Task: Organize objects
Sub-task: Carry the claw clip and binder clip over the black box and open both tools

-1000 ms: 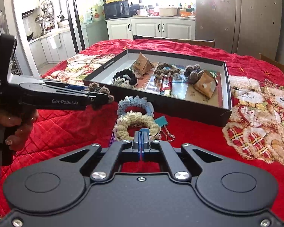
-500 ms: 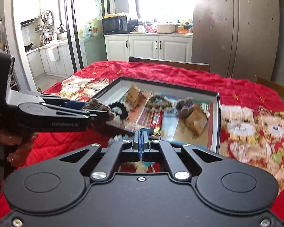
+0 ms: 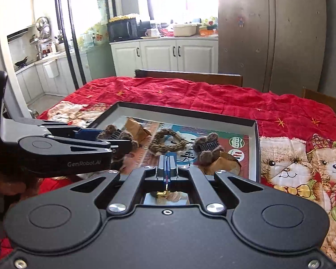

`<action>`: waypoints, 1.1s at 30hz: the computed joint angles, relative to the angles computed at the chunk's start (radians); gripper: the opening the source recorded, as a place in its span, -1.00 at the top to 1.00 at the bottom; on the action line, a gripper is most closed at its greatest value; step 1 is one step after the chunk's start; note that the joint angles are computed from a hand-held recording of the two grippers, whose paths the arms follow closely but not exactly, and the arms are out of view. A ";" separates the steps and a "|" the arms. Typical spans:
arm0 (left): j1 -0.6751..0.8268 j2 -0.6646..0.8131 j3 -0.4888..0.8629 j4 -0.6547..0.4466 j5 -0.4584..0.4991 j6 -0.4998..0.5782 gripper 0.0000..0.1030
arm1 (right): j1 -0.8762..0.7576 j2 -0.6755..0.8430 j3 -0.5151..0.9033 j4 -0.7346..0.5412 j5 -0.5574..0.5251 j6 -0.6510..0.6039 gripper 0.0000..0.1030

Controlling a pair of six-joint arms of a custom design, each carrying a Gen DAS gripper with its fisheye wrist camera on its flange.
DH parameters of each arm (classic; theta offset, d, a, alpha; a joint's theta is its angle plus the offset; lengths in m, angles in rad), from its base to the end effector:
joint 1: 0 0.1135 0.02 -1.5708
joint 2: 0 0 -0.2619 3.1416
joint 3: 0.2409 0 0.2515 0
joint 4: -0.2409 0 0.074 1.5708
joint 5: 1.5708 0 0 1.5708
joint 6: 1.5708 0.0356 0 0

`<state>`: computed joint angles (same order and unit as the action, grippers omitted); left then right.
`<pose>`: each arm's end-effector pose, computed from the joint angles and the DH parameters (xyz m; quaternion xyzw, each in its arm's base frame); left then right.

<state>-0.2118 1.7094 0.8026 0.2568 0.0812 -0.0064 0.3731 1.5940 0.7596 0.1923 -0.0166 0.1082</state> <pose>0.3329 -0.0745 0.1513 0.1097 0.8886 -0.0845 0.4373 0.2999 0.1180 0.1690 -0.1218 0.8858 0.1139 0.4332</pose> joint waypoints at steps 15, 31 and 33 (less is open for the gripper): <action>-0.027 0.156 0.130 -0.018 -0.046 -0.018 0.12 | -0.057 0.188 0.119 0.027 -0.061 0.021 0.97; -0.029 0.210 0.163 -0.019 -0.060 -0.012 0.11 | -0.056 0.280 0.191 0.008 -0.061 0.021 0.97; -0.029 0.213 0.164 -0.017 -0.061 -0.013 0.10 | -0.057 0.287 0.197 0.005 -0.061 0.020 0.97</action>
<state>-0.2406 1.9226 0.9662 0.2402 0.0207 -0.0191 0.3160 1.8810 0.9563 0.1970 -0.0781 0.1283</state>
